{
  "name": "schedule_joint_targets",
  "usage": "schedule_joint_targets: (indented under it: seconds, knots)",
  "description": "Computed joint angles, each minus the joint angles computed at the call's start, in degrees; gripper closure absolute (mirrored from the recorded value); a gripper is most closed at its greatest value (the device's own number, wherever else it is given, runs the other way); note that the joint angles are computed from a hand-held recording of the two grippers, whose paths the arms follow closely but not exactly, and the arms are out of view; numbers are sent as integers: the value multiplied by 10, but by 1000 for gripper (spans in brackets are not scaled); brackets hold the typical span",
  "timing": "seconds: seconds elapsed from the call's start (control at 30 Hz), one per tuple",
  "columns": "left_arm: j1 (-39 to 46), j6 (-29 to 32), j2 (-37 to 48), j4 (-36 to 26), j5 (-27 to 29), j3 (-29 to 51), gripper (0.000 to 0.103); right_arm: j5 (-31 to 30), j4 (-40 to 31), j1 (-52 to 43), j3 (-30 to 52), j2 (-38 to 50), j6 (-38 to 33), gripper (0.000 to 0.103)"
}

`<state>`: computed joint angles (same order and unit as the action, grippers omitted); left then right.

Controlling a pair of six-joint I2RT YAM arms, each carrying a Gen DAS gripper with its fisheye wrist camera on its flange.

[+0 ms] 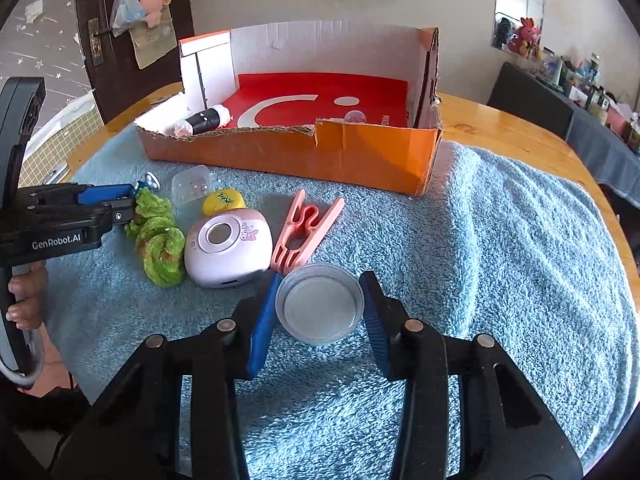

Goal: Organize objects
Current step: 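Move the left tool to the blue figurine while the right tool approaches the clear dish, then grasp the blue-and-black figurine with the left tool while the right tool grasps the clear round dish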

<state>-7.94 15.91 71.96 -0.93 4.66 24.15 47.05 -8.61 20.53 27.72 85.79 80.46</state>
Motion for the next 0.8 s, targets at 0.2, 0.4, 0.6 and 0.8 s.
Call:
schedule_joint_targets:
  seconds: [0.2, 0.4, 0.6, 0.8]
  knots:
    - [23, -2, -22, -21, 47, -4, 74, 17, -21, 10, -2, -13, 26, 64]
    - [25, -2, -103, -36, 60, -29, 82, 52, -93, 34, 14, -41, 68, 64]
    - [32, 2, -111, -48, 60, -27, 100, 73, -126, 44, 29, -60, 64, 64]
    - [53, 18, -105, -43, 65, -42, 99, 61, -102, 46, 21, -48, 68, 64]
